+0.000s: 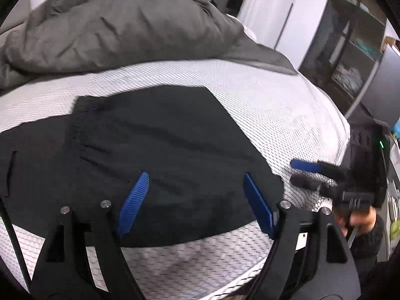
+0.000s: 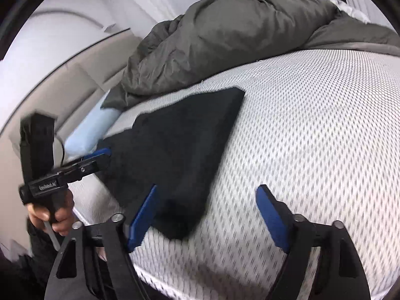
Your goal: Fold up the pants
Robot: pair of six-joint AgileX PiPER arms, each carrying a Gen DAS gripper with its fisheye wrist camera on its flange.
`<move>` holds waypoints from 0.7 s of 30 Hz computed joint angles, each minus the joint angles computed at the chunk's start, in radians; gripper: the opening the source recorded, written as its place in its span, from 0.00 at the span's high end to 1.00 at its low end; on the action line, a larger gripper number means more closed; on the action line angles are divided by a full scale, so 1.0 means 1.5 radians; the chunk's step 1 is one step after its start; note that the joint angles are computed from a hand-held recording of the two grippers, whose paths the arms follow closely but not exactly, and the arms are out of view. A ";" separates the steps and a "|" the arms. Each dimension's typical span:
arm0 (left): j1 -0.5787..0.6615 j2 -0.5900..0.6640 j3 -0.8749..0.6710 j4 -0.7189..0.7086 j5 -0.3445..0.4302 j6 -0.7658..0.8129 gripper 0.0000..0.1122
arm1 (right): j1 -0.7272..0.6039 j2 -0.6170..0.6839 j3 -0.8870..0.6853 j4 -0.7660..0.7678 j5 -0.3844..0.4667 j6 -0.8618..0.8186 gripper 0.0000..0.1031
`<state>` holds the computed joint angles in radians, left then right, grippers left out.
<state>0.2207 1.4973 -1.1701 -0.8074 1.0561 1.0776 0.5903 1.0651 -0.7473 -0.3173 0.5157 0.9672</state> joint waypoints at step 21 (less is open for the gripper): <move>-0.293 0.350 -0.377 0.255 -0.053 -0.464 0.40 | 0.450 0.213 -0.112 -0.365 0.380 0.446 1.00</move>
